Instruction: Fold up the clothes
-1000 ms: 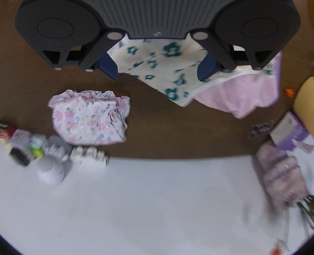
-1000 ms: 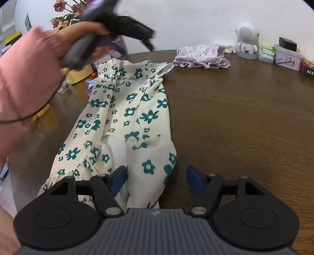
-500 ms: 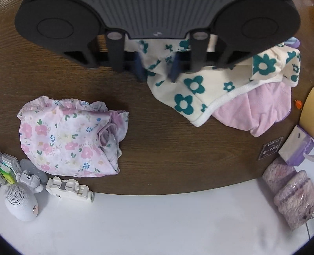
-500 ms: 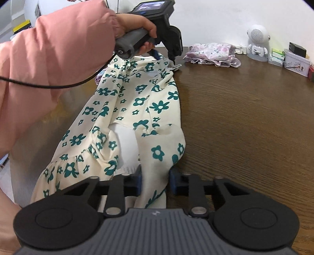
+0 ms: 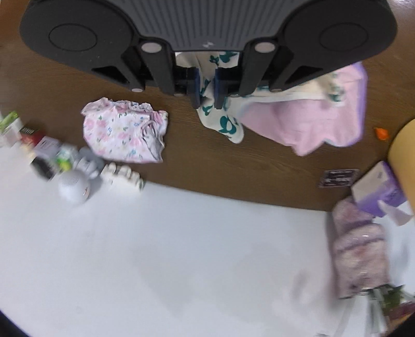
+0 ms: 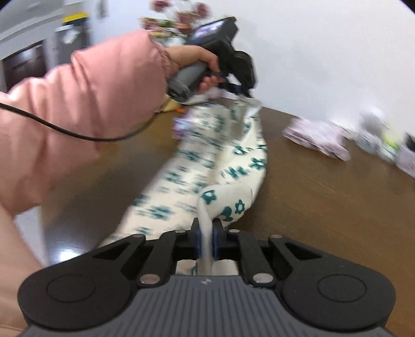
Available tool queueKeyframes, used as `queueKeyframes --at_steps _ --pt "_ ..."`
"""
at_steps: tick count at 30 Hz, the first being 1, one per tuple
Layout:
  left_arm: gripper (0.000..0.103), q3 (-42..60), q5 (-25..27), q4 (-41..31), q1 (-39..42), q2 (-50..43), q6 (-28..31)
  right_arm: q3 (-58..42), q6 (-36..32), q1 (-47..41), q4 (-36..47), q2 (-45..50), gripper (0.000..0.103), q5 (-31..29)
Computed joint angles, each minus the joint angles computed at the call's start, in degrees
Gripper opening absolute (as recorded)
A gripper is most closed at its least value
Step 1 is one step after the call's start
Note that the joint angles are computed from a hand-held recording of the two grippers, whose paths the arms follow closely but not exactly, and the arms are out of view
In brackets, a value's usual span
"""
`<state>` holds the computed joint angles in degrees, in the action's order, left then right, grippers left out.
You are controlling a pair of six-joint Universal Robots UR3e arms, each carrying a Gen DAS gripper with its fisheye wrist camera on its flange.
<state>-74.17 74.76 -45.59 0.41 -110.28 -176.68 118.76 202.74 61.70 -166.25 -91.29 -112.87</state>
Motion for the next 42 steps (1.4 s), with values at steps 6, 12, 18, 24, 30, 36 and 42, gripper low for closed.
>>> queueKeyframes --at_steps 6,12,18,24,30,36,42 --pt "0.009 -17.92 -11.69 4.58 12.89 11.28 6.98 -9.75 -3.38 1.81 5.46 6.26 0.008 5.95" --pt "0.009 -25.78 -20.49 6.59 21.36 13.77 9.75 -12.00 -2.00 2.66 5.78 7.20 0.005 9.53" --pt "0.009 -26.40 -20.63 8.11 22.08 10.29 10.20 -10.16 5.08 5.48 1.72 7.59 0.040 -0.19" --pt "0.009 -24.88 -20.44 8.87 20.82 8.58 8.85 -14.06 12.07 2.41 11.69 10.09 0.065 -4.27" --pt "0.009 -23.94 -20.02 9.34 19.25 8.39 9.99 -14.15 12.16 -0.42 11.62 11.70 0.003 -0.42" --pt "0.009 -23.40 -22.61 9.79 20.43 8.83 10.55 -20.51 4.00 5.31 14.57 10.39 0.003 -9.83" --pt "0.009 -25.29 -23.85 10.04 23.55 8.13 9.92 -29.61 -4.95 4.77 19.92 19.47 0.003 0.22"
